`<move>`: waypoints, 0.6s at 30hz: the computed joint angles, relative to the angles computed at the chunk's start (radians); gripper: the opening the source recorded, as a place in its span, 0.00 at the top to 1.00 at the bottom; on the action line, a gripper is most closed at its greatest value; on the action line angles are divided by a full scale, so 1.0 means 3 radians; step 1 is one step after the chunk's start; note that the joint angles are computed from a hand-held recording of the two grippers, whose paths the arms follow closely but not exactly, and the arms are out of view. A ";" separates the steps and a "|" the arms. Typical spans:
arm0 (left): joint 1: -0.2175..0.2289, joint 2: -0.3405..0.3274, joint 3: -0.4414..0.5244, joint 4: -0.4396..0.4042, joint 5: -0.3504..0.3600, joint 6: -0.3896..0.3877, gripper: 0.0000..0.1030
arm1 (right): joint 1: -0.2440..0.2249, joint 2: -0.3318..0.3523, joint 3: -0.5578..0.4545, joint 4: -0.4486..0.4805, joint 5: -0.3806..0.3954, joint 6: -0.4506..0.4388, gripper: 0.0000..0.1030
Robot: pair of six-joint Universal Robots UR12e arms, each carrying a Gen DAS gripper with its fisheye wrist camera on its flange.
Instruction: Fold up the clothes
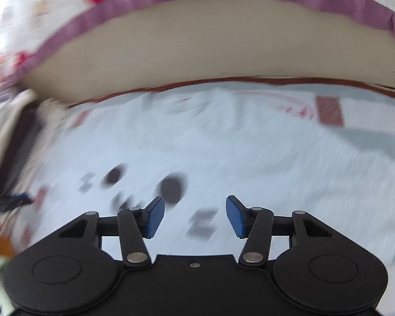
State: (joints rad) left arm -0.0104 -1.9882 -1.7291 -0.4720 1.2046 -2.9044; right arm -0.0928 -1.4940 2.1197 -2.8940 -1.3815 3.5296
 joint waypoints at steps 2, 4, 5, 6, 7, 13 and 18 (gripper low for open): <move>0.0057 0.0105 -0.0105 -0.0131 -0.0186 -0.0037 0.39 | 0.0076 -0.0190 0.0220 -0.0142 0.0034 -0.0079 0.44; 0.0115 0.0196 -0.0183 -0.0328 -0.0377 -0.0083 0.39 | 0.0183 -0.0380 0.0421 -0.0245 -0.0056 -0.0072 0.44; 0.0136 0.0232 -0.0203 -0.0468 -0.0460 -0.0064 0.39 | 0.0243 -0.0465 0.0520 -0.0306 -0.0138 -0.0011 0.44; 0.0152 0.0266 -0.0218 -0.0612 -0.0522 -0.0029 0.39 | 0.0308 -0.0549 0.0616 -0.0362 -0.0226 0.0052 0.44; 0.0151 0.0297 -0.0223 -0.0758 -0.0516 0.0042 0.39 | 0.0377 -0.0631 0.0707 -0.0408 -0.0328 0.0122 0.44; 0.0104 0.0465 -0.0303 -0.1436 -0.0387 0.0552 0.35 | 0.0711 -0.1013 0.1060 -0.0137 -0.0867 0.0675 0.44; -0.0102 0.0544 -0.0305 -0.1624 0.0140 0.1089 0.34 | 0.0931 -0.1007 0.1080 0.0128 -0.1187 0.0891 0.44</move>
State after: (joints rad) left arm -0.0411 -1.8251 -1.8206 -0.9593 1.2465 -2.5778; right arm 0.1865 -1.7960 2.4437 -2.8557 -1.7375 3.7970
